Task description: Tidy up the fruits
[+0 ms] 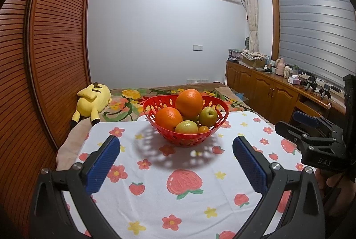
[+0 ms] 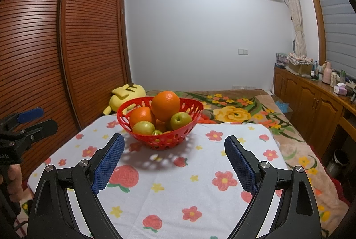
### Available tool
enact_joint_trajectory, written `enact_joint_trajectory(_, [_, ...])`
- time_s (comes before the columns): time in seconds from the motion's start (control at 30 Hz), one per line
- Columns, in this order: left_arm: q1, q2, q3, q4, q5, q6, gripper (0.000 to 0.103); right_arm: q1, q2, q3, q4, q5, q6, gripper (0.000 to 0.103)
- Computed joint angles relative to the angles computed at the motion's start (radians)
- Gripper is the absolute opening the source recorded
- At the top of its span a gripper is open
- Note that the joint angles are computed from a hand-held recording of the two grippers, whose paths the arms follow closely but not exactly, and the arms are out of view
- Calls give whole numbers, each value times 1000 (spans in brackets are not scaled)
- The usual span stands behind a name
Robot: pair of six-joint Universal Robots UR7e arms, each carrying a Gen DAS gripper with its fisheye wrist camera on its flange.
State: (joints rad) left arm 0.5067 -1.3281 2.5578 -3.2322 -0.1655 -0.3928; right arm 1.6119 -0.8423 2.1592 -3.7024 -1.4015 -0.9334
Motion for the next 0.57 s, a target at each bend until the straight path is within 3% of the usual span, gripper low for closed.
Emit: enact_joint_trajectory(0.57, [-6, -25, 8, 85, -2, -65, 102, -2, 0, 0, 0, 2, -1, 93])
